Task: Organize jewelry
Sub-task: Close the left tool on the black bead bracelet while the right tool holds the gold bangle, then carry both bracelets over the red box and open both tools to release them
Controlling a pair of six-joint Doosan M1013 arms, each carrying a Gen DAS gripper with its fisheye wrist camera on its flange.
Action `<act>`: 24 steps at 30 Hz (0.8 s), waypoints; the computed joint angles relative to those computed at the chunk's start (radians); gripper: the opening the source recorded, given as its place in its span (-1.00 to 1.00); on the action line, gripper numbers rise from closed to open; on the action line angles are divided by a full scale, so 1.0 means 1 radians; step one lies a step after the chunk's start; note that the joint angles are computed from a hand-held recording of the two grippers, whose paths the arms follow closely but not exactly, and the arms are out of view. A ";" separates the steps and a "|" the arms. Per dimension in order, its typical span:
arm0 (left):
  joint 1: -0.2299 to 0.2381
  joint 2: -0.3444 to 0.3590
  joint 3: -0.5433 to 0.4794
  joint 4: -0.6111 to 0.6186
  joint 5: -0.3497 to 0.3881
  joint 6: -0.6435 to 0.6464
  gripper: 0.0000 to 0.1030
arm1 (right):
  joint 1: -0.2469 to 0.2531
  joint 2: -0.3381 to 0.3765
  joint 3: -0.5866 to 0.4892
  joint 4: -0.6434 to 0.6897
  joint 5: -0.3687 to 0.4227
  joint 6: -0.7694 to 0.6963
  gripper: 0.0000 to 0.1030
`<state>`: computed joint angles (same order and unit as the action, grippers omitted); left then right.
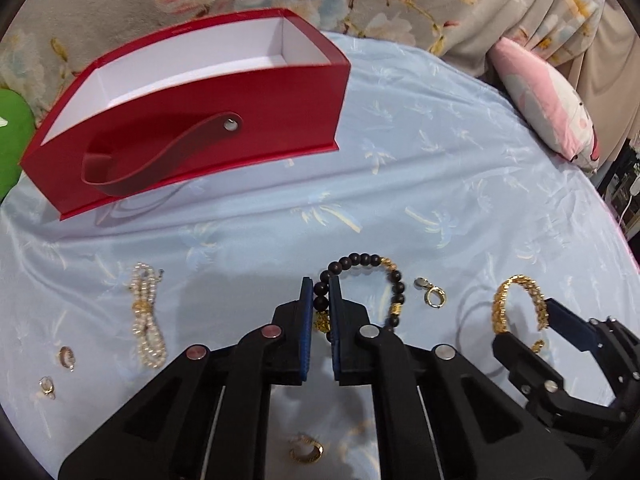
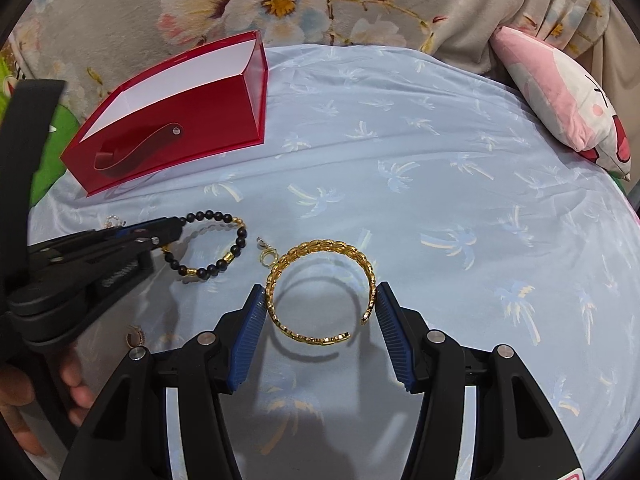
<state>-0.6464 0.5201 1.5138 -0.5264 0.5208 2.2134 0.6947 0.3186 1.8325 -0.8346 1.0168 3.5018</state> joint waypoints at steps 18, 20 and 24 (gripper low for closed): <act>0.103 -0.115 0.024 0.046 -0.097 -0.113 -0.87 | 0.006 0.026 -0.119 -0.142 -0.032 -0.081 0.06; 0.110 -0.121 0.016 0.071 -0.113 -0.139 -0.87 | 0.002 0.030 -0.139 -0.168 -0.036 -0.096 0.06; 0.122 -0.125 -0.006 0.107 -0.138 -0.177 -0.87 | -0.008 0.038 -0.184 -0.224 -0.047 -0.126 0.06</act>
<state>-0.5243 0.3954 1.5075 -0.4191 0.3827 2.0359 0.6868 0.3566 1.6486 -1.0583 0.9701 3.3756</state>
